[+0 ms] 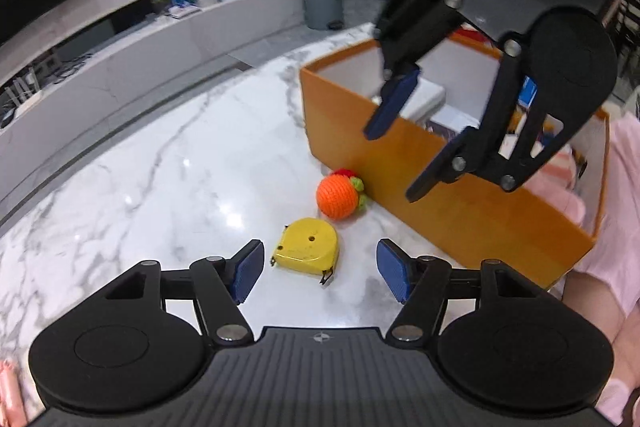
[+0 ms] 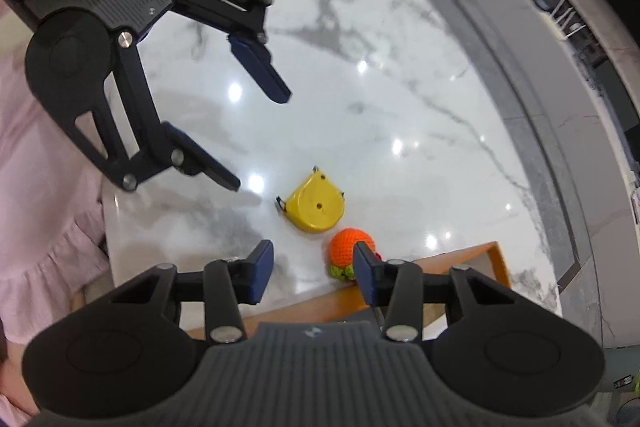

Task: Organize objects
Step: 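Withdraw both tools and reach toward the yellow tape measure and orange ball, then grasp the yellow tape measure with the left tool while the right grasps the orange ball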

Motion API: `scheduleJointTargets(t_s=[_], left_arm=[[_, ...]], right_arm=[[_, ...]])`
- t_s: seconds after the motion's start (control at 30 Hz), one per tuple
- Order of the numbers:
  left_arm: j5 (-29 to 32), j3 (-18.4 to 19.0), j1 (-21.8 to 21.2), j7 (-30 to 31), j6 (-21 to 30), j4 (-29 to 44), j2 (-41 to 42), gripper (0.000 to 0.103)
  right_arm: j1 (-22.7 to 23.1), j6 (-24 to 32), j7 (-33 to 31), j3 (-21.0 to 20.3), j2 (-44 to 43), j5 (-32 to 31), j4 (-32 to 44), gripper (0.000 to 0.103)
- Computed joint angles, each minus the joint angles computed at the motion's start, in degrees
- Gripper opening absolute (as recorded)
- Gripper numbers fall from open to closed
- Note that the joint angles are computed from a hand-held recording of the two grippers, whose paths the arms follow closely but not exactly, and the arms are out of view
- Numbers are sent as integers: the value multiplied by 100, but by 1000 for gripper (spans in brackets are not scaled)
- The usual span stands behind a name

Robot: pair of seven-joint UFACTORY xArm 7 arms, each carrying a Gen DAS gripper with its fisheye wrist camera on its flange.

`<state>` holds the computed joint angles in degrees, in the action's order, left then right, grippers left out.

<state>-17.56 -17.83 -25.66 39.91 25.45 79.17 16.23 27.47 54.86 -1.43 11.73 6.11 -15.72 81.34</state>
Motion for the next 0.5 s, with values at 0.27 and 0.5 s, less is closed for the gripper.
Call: scheduleJointTargets(t_s=[0.27, 0.5], left_arm=[[319, 53, -78, 21, 382, 774, 862, 80], [385, 22, -68, 29, 571, 1154, 1216, 82]], right_arm=[[-1, 697, -506, -180, 913, 46, 976, 45], [-34, 882, -817, -320, 1370, 146, 1432, 46]])
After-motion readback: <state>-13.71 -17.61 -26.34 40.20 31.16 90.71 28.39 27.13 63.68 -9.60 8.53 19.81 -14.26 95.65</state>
